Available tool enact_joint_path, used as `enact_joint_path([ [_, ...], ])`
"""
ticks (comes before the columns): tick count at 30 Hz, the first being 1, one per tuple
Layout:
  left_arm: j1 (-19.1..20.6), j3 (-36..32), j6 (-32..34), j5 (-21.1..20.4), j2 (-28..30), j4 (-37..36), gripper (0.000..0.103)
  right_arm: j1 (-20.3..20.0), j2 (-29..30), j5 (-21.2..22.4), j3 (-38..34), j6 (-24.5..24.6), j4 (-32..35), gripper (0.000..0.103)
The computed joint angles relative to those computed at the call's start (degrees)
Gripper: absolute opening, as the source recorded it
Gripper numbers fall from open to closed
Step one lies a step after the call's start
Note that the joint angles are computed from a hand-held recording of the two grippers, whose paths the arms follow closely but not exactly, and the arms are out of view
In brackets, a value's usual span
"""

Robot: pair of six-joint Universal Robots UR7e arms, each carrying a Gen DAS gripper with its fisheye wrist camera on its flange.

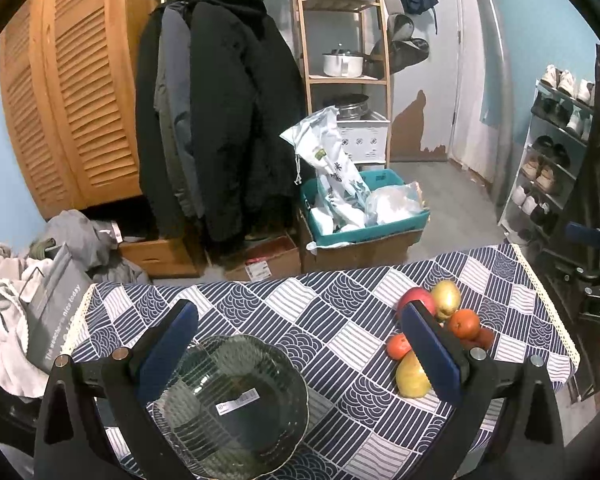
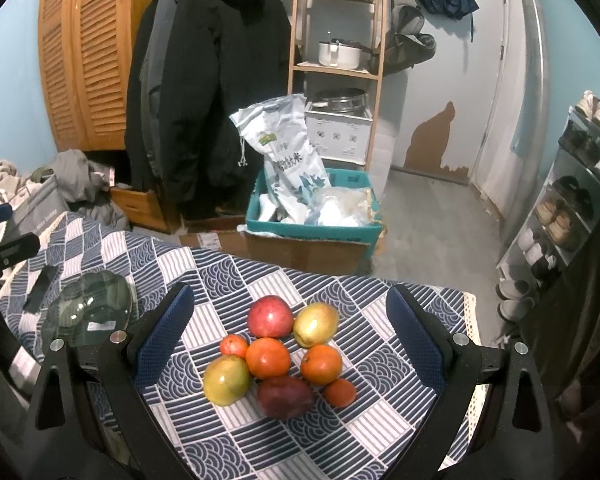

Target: Organize fruits

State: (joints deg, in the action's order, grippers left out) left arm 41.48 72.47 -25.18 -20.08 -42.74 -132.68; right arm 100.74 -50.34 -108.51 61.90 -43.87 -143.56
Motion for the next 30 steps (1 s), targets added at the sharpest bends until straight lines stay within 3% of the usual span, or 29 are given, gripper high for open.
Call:
enact_joint_path([
  [30,-0.31,0.31,2.02,-0.33,0.23,-3.05,0.103,0.22,-0.17,0.59,-0.52,-0.08,-0.32,0.096],
])
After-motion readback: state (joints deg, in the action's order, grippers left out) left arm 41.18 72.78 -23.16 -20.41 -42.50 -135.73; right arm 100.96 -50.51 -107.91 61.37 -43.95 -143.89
